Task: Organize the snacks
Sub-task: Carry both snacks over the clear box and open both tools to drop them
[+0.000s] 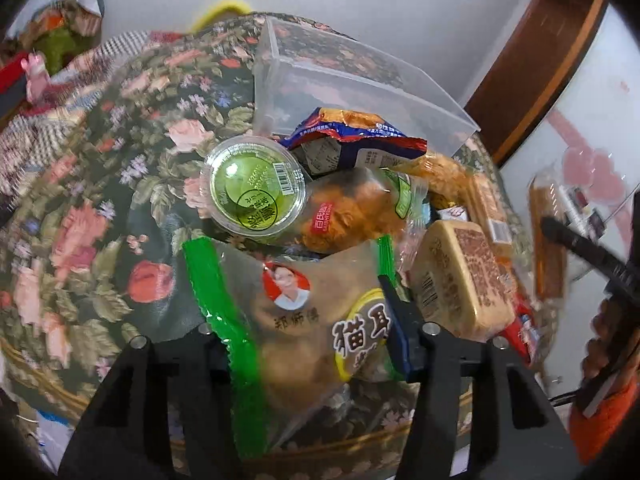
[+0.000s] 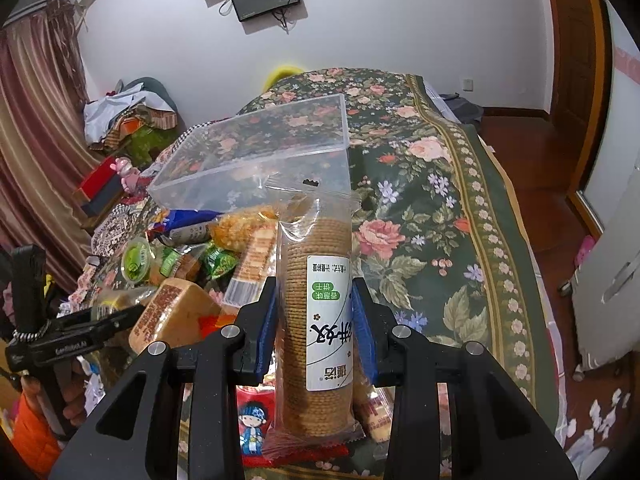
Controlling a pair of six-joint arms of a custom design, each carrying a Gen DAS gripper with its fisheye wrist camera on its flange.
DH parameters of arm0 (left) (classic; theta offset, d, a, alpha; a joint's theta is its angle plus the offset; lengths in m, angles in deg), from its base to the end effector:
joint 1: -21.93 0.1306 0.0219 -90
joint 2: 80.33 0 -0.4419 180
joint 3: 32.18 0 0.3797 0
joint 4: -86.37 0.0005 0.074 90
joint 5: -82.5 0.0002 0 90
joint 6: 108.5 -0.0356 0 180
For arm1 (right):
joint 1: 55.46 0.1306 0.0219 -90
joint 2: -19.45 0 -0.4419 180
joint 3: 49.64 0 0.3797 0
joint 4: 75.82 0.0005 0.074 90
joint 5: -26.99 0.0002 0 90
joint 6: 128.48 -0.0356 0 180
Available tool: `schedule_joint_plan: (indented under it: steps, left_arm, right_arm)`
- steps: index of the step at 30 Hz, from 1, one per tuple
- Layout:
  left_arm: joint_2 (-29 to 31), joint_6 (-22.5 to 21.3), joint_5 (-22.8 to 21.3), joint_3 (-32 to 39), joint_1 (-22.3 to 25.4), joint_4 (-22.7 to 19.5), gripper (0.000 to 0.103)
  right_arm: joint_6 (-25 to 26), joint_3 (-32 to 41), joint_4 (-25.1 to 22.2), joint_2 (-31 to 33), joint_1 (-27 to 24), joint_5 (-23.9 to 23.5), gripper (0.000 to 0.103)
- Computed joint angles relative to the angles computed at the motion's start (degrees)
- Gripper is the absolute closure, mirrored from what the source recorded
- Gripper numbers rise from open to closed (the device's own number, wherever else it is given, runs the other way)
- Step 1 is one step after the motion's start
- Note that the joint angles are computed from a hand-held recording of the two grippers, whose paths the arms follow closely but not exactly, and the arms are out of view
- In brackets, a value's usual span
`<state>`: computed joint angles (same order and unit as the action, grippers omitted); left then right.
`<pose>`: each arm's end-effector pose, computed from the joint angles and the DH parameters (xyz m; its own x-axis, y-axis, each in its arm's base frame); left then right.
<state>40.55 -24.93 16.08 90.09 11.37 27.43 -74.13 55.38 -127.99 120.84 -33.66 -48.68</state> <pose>0.6710 -0.1401 0.4290 -0.7819 0.2502 -0.5710 0.4695 0.8389 -0.2754 0.5232 0.1992 0.5064 -0.6865 0.3336 -0.6461 0.2368 0.9427 0.2352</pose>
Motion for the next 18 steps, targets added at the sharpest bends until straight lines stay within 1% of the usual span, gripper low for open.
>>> schedule_joint_plan:
  steps: [1, 3, 8, 13, 18]
  left_arm:
    - [-0.40, -0.27, -0.70, -0.37, -0.06, 0.29, 0.051]
    - [-0.60, -0.06, -0.45, 0.11, 0.29, -0.35, 0.052]
    - [-2.33, 0.90, -1.31, 0.47, 1.23, 2.25, 0.053]
    - [-1.56, 1.50, -1.29, 4.93, 1.30, 3.39, 0.053]
    - [1.44, 2.07, -1.43, 12.15, 0.57, 2.35, 0.053]
  right_arm:
    - [0.24, 0.28, 0.08, 0.11, 0.06, 0.10, 0.071]
    - [0.97, 1.05, 0.41, 0.40, 0.14, 0.37, 0.071]
    - [2.53, 3.32, 0.89, 1.55, 0.12, 0.90, 0.071]
    - [4.99, 6.70, 1.16, 3.22, -0.20, 1.45, 0.071]
    - [7.21, 10.60, 1.01, 5.21, -0.56, 1.96, 0.071]
